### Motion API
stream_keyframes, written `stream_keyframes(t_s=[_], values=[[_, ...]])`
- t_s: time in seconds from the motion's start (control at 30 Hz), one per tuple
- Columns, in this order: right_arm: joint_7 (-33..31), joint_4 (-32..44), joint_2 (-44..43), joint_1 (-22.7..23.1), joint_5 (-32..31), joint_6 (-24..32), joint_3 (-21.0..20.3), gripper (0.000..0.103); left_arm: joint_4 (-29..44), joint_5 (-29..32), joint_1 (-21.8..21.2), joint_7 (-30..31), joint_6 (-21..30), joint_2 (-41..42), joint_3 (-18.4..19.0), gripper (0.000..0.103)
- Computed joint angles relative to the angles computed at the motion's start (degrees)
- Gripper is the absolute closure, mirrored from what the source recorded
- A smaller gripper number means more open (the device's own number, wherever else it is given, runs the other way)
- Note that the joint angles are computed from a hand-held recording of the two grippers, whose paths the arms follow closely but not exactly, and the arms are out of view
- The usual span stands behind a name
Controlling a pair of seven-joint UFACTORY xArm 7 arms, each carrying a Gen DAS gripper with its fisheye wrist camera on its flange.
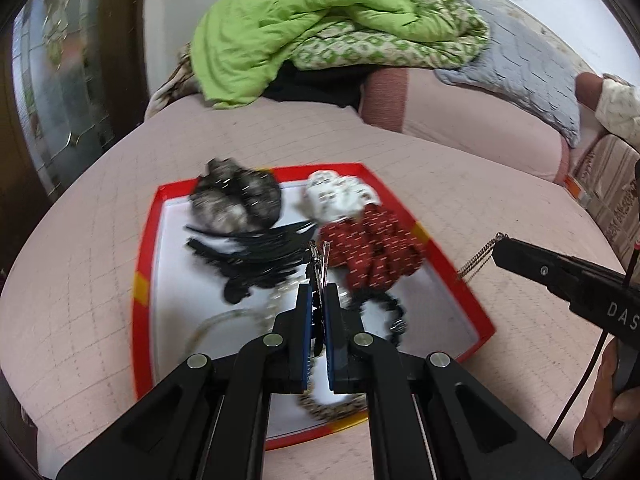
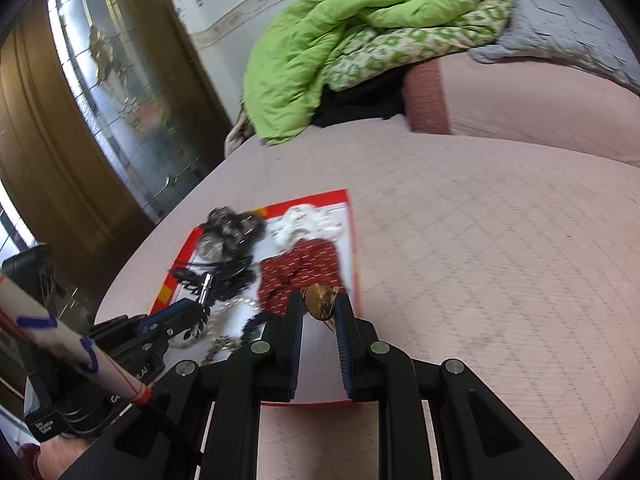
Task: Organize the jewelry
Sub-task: 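Carry the hair clip and gold pendant over the tray with both tools, then open both tools to release the hair clip and pendant into the tray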
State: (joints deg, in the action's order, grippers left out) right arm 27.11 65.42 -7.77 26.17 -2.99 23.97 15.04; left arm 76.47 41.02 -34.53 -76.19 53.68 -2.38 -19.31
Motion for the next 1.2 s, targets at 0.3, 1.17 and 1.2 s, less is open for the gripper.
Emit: stream_keyframes(t_s=[0.3, 1.17, 1.2], values=[[-1.45, 2.81, 4.61, 2.12, -0.76, 2.26, 0.67, 0.085, -5.99, -4.89, 2.73, 0.33, -2.45, -3.77, -0.25, 0.098], [-3.41, 3.92, 8.3, 3.69, 0.3, 7.66, -0.17, 0.085, -5.26, -7.89, 2.67, 2.55, -1.75, -1.51, 0.42, 0.097], [-3.44, 3.89, 8.29, 3.69, 0.36, 7.62, -0.18, 0.085, -5.23, -7.84, 2.64, 2.54, -1.63, -1.44, 0.41, 0.097]])
